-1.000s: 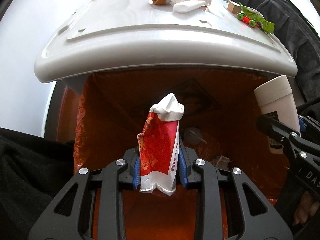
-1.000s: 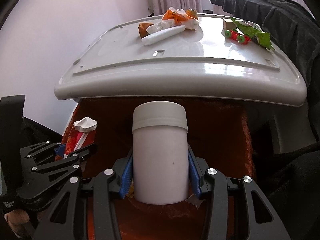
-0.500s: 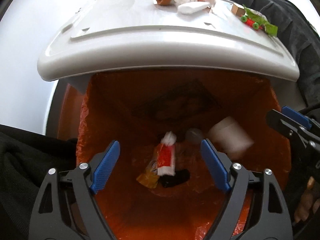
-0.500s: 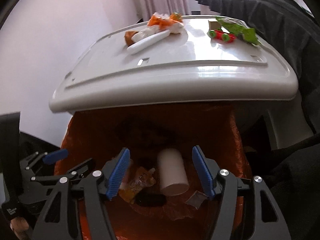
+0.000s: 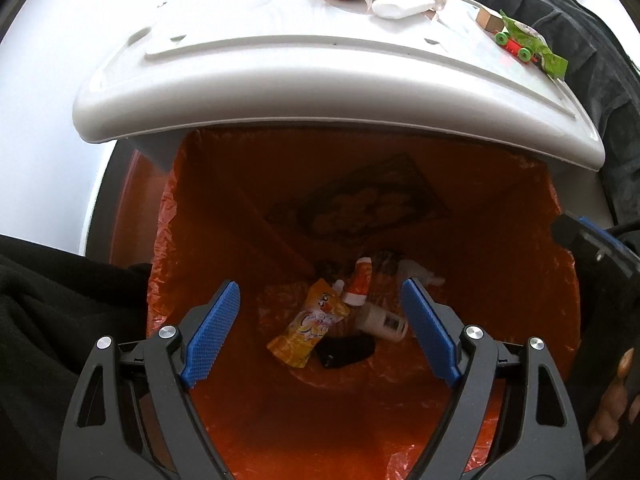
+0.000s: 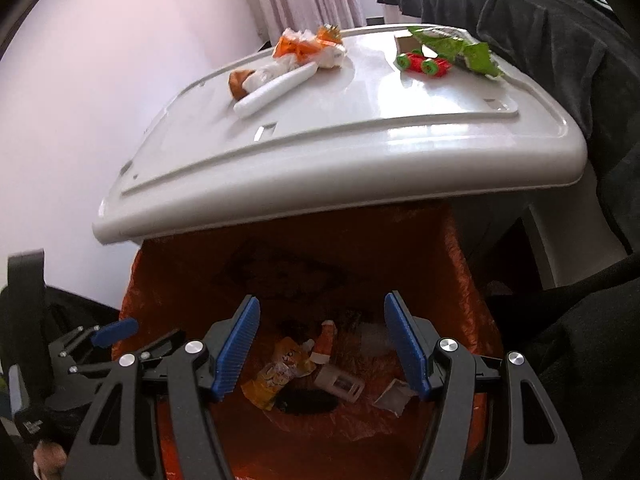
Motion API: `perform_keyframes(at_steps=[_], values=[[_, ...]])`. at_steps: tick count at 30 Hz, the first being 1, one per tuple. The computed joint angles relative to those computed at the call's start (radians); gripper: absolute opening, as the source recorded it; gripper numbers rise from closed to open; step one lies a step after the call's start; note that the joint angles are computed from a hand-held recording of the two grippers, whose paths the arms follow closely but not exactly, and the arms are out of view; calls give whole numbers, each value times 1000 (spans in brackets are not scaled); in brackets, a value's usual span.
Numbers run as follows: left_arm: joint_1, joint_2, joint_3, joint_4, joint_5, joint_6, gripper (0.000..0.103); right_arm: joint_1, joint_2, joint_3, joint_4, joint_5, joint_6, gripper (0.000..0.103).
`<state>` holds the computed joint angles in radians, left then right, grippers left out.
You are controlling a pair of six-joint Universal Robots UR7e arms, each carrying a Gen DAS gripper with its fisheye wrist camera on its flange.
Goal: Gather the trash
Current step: 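Lower jar and carton into the bin and open both tools, then grasp the green snack bag with the right tool and lift it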
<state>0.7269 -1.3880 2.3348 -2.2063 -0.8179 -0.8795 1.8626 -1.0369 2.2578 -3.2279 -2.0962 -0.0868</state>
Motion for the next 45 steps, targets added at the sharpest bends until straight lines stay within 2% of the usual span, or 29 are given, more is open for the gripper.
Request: perform_keyframes(at_steps=[6, 11, 15, 19, 22, 27, 34, 38, 41, 43, 45], values=[[10, 5, -1, -21, -16, 15, 81, -8, -13, -69, 5, -7, -17, 66], [2, 9, 4, -39, -15, 32, 81, -11, 13, -231, 24, -68, -129, 69], [-5, 8, 12, -69, -15, 56, 81, -43, 29, -380, 135, -65, -132, 72], [-16, 7, 22, -115, -10, 85, 81, -67, 84, -521, 165, -103, -205, 76], [-24, 5, 33, -163, -11, 115, 81, -97, 126, -608, 173, -92, -266, 79], [-31, 10, 47, -244, -9, 161, 81, -143, 169, -715, 291, -56, -239, 79], [-43, 28, 55, -253, 6, 178, 81, -182, 222, -819, 434, -2, -275, 79], [-33, 39, 52, -252, -1, 178, 81, -190, 251, -853, 474, -32, -299, 78], [-26, 45, 47, -242, -6, 170, 81, -210, 268, -890, 523, -37, -250, 70], [-25, 44, 46, -236, -6, 162, 81, -215, 274, -890, 490, -26, -257, 68], [-26, 45, 44, -232, -3, 156, 81, -203, 293, -896, 464, -69, -281, 63]])
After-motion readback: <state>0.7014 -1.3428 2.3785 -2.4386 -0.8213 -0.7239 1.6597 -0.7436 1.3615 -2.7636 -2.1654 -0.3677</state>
